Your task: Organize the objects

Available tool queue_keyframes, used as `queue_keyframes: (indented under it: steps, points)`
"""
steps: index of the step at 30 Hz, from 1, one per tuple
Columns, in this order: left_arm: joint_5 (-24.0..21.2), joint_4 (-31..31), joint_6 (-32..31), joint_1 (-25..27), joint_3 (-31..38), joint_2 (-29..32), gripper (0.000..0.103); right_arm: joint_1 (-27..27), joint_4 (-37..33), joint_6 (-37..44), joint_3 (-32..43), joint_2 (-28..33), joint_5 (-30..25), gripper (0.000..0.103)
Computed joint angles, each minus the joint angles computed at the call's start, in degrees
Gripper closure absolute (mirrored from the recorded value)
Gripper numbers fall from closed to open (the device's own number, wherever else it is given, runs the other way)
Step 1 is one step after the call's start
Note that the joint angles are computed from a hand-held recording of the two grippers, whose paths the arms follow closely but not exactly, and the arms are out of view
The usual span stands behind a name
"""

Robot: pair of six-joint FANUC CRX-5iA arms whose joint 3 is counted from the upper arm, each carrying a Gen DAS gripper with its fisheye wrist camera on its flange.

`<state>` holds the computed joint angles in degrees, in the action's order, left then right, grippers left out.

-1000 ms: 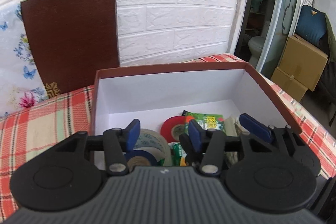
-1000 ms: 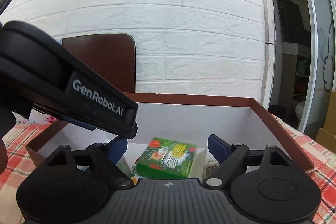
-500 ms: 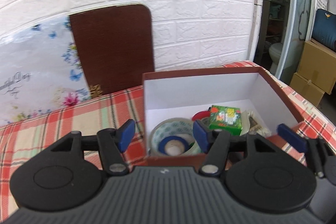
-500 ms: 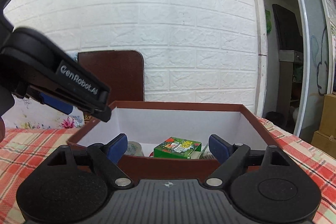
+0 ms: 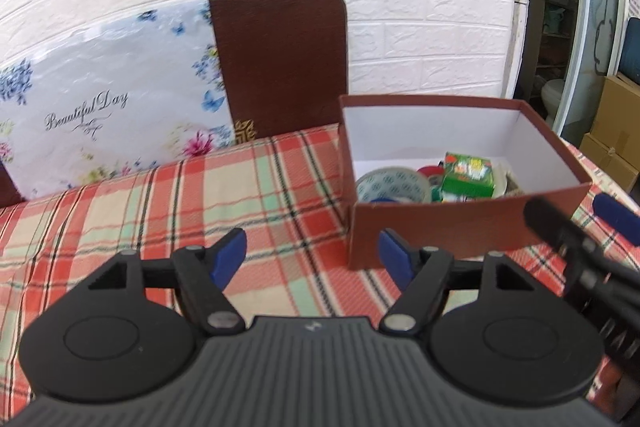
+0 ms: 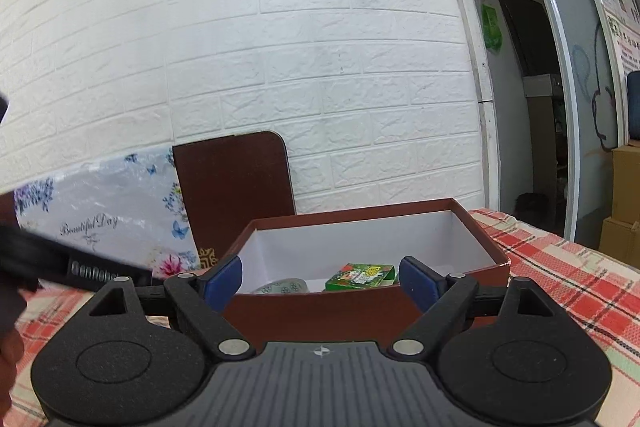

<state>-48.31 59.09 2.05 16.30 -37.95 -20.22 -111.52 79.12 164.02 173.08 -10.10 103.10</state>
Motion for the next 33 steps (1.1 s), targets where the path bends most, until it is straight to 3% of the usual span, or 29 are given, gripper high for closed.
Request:
queue_keyframes:
  steps: [13,19,24,33]
  points:
    - [-2.6,-1.0,-2.3,6.0,-1.9,-1.2,0.001,0.5,-0.7,-1.1,-2.3,-1.0,-2.1,0.016]
    - [-2.6,-2.7,-0.9,8.5,-1.9,-1.2,0.0,0.7,-0.7,-0.3,-4.0,-2.5,-2.9,0.012]
    - [-4.2,-5.7,2.0,10.0,-0.5,0.2,0.0,-0.1,-3.0,-0.3,-5.3,-3.0,-3.9,0.002]
    - [-1.4,-5.5,0.8,10.2,-2.0,-0.6,0.0,-1.9,-7.6,-2.7,-5.4,-2.4,-5.6,0.001]
